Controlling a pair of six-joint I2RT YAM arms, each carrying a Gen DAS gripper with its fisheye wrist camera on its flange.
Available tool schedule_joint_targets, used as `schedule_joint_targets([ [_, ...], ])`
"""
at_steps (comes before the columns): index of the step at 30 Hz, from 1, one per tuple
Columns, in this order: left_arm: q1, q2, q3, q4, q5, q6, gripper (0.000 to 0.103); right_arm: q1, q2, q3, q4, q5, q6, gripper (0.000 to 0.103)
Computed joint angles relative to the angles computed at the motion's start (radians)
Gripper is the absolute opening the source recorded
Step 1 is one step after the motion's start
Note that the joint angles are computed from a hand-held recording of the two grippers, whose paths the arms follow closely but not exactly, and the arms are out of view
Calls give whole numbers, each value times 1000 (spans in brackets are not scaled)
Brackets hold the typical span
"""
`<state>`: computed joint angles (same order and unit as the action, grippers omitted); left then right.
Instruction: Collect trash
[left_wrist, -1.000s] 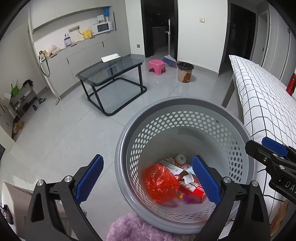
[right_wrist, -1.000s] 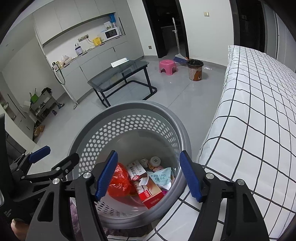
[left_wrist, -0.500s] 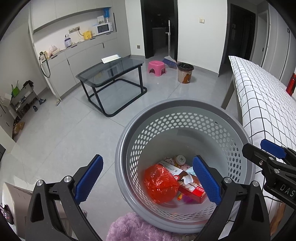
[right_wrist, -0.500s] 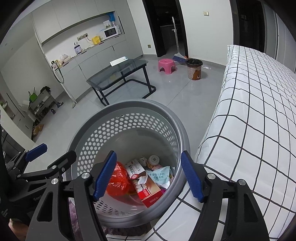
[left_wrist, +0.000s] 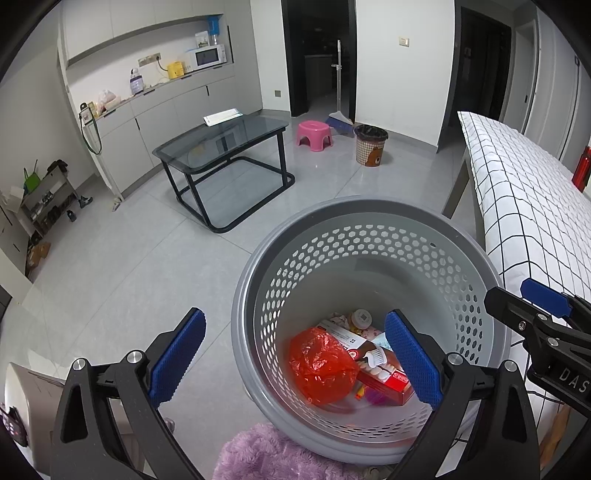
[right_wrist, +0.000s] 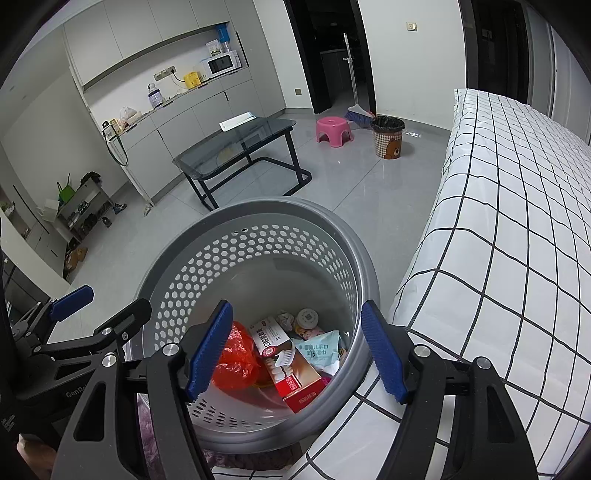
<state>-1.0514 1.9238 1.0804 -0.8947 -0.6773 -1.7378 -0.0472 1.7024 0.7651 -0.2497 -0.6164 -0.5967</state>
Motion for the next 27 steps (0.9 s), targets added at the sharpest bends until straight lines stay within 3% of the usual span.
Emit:
schedule_joint_targets([
  [27,7,20,21,3,6,17,97,3,-2,-2,1,1,3,69],
])
